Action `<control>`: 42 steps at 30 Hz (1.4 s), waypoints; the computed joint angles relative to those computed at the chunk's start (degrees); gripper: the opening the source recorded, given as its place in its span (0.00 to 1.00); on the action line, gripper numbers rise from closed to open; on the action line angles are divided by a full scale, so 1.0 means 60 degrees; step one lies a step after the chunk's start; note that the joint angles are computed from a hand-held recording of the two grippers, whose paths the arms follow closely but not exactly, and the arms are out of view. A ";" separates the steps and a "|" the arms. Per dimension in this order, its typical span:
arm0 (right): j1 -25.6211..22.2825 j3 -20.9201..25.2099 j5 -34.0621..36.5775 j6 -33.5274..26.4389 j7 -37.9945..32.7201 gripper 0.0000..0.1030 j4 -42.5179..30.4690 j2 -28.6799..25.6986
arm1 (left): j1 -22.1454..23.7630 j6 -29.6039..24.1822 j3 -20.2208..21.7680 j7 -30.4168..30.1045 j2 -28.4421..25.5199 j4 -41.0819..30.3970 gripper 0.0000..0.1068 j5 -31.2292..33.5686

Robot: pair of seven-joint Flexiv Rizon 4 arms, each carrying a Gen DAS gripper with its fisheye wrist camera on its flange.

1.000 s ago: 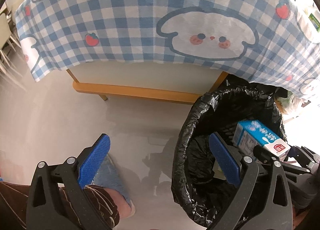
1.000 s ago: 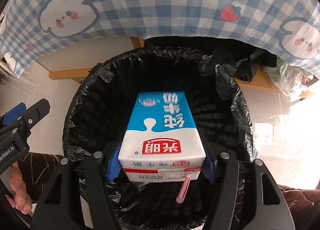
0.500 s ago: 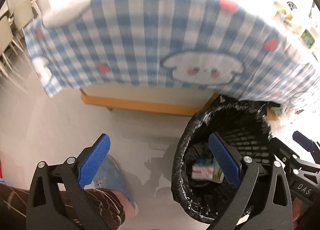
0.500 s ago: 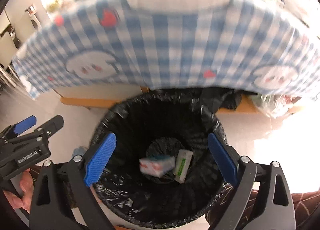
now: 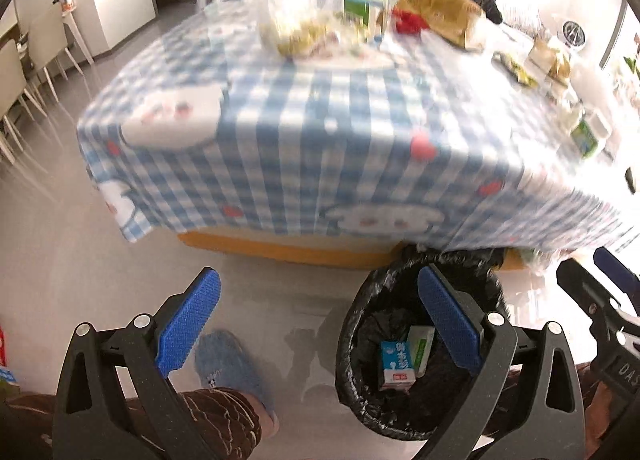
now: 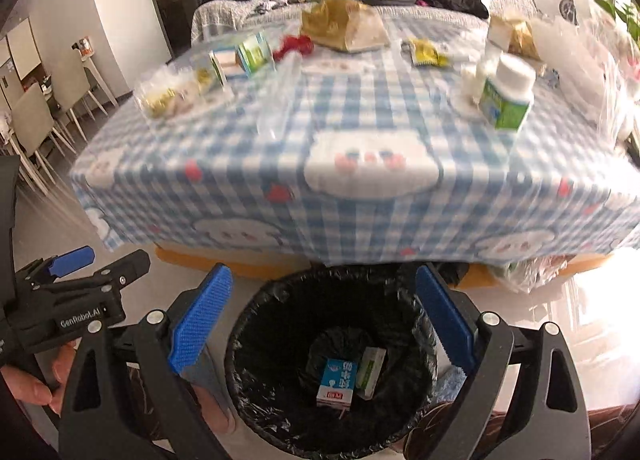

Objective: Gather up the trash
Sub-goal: 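Grasp the clear bag of gold wrappers with the left tool while the right tool grasps the plastic tube case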

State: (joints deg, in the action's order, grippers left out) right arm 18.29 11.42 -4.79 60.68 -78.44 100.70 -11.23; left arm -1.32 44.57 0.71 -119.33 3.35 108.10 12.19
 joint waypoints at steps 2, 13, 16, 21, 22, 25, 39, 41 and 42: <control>0.0040 -0.0010 -0.0044 -0.0058 -0.0034 0.87 -0.0272 -0.0066 | 0.0050 -0.0113 -0.0011 0.0042 -0.0032 -0.0249 0.91 0.0074; 0.0271 -0.0213 -0.0548 -0.0558 0.0018 0.87 -0.1899 -0.1028 | 0.0317 -0.0385 0.0212 0.0681 -0.0951 -0.1664 0.91 -0.0013; 0.0324 -0.0223 -0.0537 -0.0775 0.0036 0.87 -0.2403 -0.1388 | 0.0390 -0.0369 0.0306 0.0923 -0.1298 -0.2036 0.91 -0.0289; 0.0495 -0.0276 -0.0690 -0.1109 -0.0001 0.87 -0.3161 -0.1965 | 0.0454 -0.0540 0.0449 0.1172 -0.1973 -0.2880 0.91 -0.0312; 0.0553 -0.0308 -0.0768 -0.1185 -0.0027 0.87 -0.3384 -0.2141 | 0.0456 -0.0588 0.0477 0.1211 -0.2097 -0.3039 0.91 -0.0338; 0.0618 -0.0329 -0.0777 -0.1466 -0.0098 0.87 -0.3970 -0.2558 | 0.0492 -0.0641 0.0577 0.1356 -0.2479 -0.3502 0.91 -0.0429; 0.1120 -0.0564 -0.0826 -0.3072 -0.0427 0.74 -0.7051 -0.4489 | 0.0606 -0.1209 0.0832 0.2108 -0.4192 -0.5666 0.91 -0.0728; 0.1156 -0.0566 -0.0743 -0.3323 -0.0460 0.73 -0.7358 -0.4672 | 0.0611 -0.1302 0.0873 0.2180 -0.4409 -0.5901 0.91 -0.0776; 0.1186 -0.0595 -0.0735 -0.3419 -0.0461 0.71 -0.7485 -0.4752 | 0.0622 -0.1340 0.0888 0.2214 -0.4504 -0.5993 0.91 -0.0811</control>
